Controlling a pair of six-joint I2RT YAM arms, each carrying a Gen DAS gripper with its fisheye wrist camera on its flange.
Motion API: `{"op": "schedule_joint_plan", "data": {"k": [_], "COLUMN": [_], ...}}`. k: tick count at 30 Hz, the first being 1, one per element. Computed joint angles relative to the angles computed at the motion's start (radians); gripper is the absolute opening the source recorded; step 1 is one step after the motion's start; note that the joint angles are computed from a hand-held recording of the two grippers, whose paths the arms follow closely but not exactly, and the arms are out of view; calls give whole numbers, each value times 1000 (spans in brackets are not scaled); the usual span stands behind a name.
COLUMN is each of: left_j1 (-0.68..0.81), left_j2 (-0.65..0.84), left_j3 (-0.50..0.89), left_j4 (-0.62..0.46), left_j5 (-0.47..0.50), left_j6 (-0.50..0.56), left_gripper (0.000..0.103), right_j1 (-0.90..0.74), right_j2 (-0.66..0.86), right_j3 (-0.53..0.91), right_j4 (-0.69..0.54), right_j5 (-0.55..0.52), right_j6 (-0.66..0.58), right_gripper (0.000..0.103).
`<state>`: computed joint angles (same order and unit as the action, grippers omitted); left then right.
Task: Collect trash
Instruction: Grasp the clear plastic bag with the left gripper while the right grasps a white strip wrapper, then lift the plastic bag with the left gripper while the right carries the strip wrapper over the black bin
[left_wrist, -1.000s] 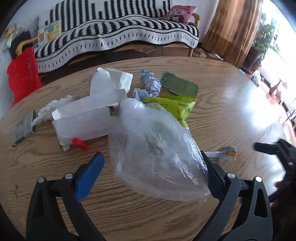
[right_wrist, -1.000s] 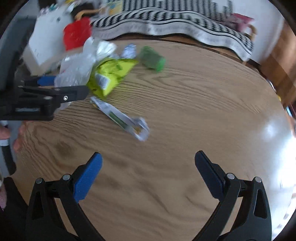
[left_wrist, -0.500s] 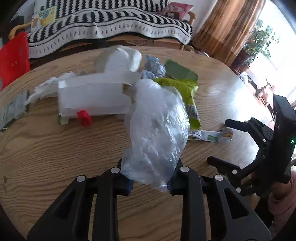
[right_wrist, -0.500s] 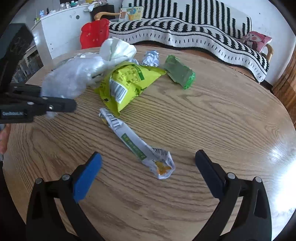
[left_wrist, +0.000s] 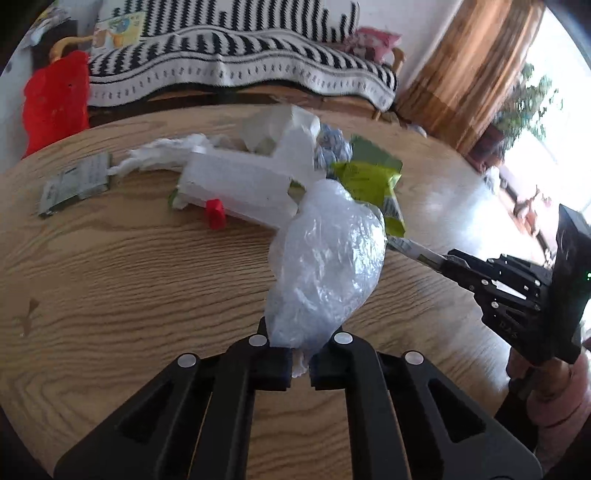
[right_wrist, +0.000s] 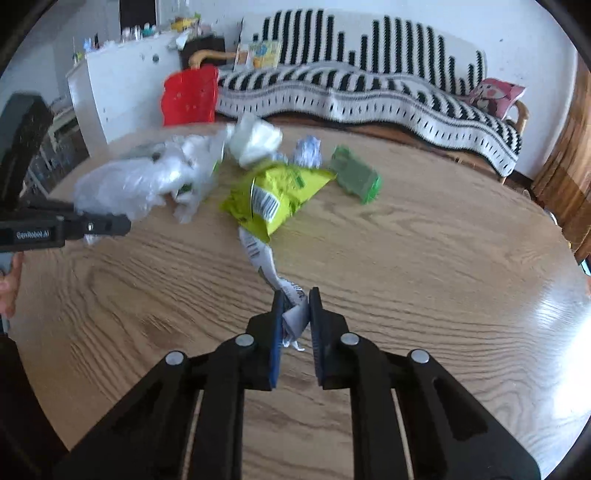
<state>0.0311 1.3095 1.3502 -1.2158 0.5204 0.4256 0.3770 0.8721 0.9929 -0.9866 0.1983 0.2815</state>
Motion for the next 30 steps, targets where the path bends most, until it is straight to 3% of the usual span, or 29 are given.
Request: {"op": "schedule_joint_plan", "data": {"k": [8,16,18,20,21,24,29,30], "left_j1": [177,165,160,128,94,9,-68,-78], "left_j2": [-6,2,7,42,53,20,58,64], "left_j3": [59,97,115,132,125,53,22,9], "left_j4": [16,-32,-80,-197,-226,-167,-162,-160], "left_j5": [137,239,300,334,315,213,58,30], "left_j6": [-61,-54,-18,74,91,47,40,41], "left_gripper": [5,5,5,5,5,5,7,15], "right_j1": [-198,-261,-252,-252,-256,-275,-290,-291], "right_j2": [-195,-164,-156,-144,-141,-137,-123,-120], "right_j3": [9,-3,-3,-6,-8,-12,-15,-17], "right_j4": [-10,-27,-24,-16,-15,-8,-6,-7], "right_j5": [-51,-108,-110,-110,-112,-125,-139,-143], "right_j6": [43,3,9,5,3,-3,-10,-15], "right_gripper": [14,14,14,14,14,14,14,14]}}
